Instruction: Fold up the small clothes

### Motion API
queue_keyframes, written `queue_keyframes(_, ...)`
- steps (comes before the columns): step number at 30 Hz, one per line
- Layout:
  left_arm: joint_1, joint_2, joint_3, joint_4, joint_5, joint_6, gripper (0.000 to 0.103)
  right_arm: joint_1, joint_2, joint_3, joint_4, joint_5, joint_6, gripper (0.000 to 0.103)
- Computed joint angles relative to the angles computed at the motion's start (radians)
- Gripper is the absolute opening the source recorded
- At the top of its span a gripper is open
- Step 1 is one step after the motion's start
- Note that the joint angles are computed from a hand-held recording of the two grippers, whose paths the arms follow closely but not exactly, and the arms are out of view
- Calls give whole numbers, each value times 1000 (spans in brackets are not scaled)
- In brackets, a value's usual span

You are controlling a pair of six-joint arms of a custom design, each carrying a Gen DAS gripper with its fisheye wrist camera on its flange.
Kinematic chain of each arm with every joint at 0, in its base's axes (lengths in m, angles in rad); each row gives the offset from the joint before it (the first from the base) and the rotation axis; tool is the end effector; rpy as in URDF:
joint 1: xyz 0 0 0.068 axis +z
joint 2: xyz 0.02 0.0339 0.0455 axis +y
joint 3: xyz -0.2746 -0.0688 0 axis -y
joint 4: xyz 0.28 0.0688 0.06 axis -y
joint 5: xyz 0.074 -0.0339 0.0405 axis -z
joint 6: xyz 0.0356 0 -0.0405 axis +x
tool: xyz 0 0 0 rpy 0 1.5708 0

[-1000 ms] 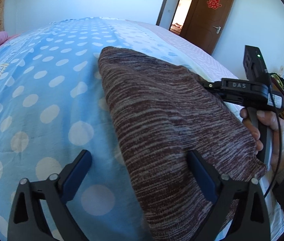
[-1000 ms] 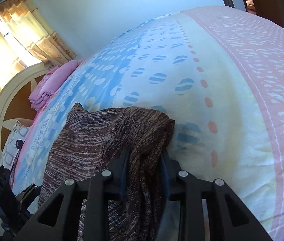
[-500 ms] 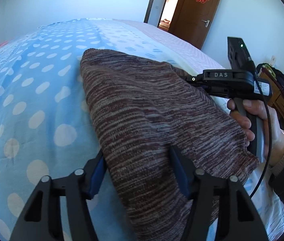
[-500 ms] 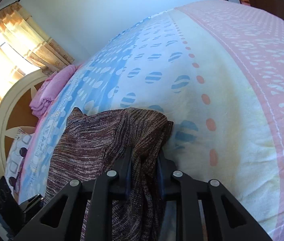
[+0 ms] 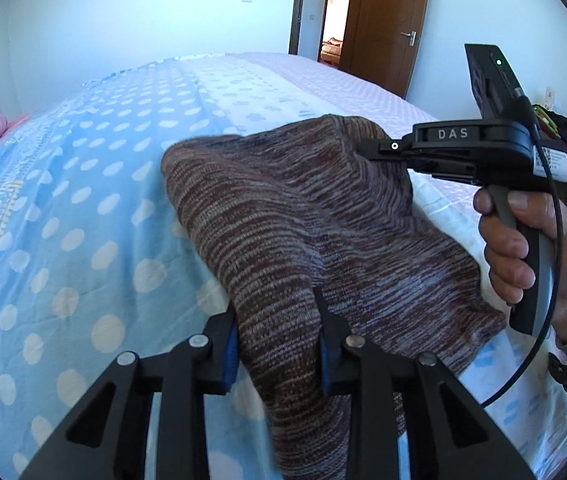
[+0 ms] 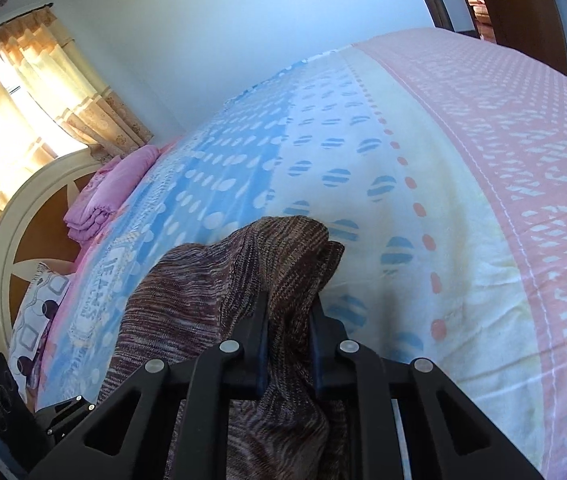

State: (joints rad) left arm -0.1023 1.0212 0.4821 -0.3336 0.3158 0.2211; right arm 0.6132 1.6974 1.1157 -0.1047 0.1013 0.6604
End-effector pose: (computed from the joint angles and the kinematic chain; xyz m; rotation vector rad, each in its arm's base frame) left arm 0.2147 -0.0332 0.1728 0.5255 2.3546 -0.3308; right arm 0.3343 0.2308 0.2128 0.1102 2.3130 0.5574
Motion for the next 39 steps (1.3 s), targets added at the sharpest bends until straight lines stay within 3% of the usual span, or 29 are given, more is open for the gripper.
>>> queue_keyframes(11, 147, -251, -38, -246, 80, 120, 30, 162, -92, -70, 9, 99, 66, 16)
queue_keyframes(25, 516, -456, -40, -559, 261, 415, 30, 342, -60, -61, 64, 176, 142, 16)
queue_keyframes(31, 723, -460, -16, -687, 361, 596, 30, 393, -36, -23, 69, 197, 154, 16)
queue_keyframes(39, 1061, -332, 54, -865, 488, 959, 30, 443, 24, 55, 75, 200, 155, 16)
